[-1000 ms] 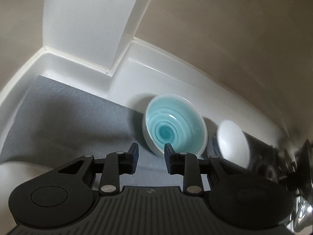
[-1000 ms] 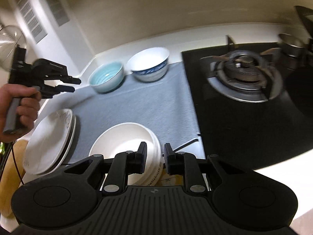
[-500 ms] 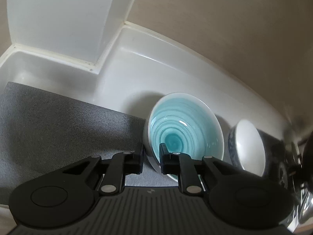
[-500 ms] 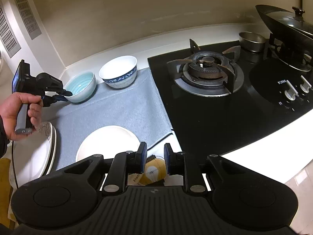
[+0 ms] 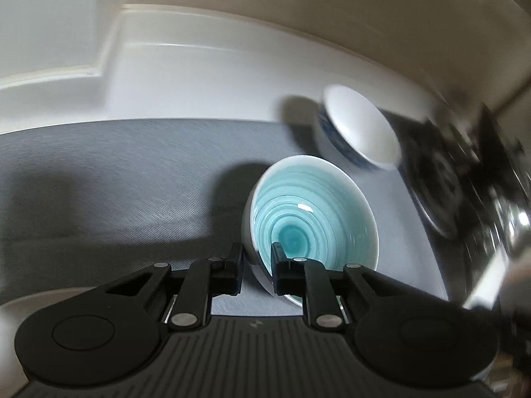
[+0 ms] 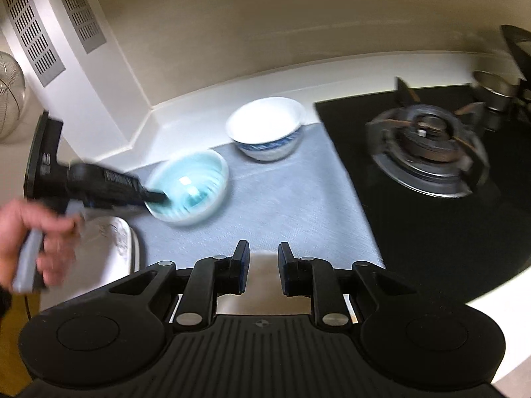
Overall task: Organize plates and bowls
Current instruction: 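Grasp the teal swirl bowl rim with the left tool and lift it, then lower the teal bowl into the beige bowls and open the left tool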
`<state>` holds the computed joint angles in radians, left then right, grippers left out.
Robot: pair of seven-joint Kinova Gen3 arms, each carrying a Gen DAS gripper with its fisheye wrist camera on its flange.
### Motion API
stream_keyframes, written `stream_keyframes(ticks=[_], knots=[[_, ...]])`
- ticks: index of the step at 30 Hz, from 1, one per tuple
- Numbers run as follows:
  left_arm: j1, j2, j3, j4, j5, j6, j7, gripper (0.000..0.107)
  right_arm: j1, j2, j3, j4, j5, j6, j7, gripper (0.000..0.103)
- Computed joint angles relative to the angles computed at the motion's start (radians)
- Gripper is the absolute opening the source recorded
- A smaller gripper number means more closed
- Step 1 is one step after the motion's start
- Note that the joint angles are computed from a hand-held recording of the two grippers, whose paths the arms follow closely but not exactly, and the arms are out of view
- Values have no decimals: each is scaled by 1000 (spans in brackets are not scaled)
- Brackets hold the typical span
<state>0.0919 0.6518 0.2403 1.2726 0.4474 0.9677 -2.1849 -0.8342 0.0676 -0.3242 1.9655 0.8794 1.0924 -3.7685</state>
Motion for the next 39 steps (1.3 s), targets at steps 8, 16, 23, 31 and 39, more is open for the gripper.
stream_keyframes(ticks=[8, 16, 23, 31, 39], knots=[[-39, -18, 23, 38, 44, -55, -107, 19, 90, 65, 81, -61, -6, -147, 128, 22], [-33, -17, 42, 61, 50, -94, -222, 15, 141, 150, 166, -127, -80, -258, 225, 22], [-55, -14, 51, 80, 81, -108, -276, 12, 136, 202, 216, -166, -140, -297, 278, 20], [-70, -82, 66, 165, 120, -163, -336, 11, 63, 189, 243, -127, -59, -269, 151, 12], [-94, -225, 87, 291, 255, -182, -428, 11, 20, 70, 150, -57, 47, -126, 0, 12]])
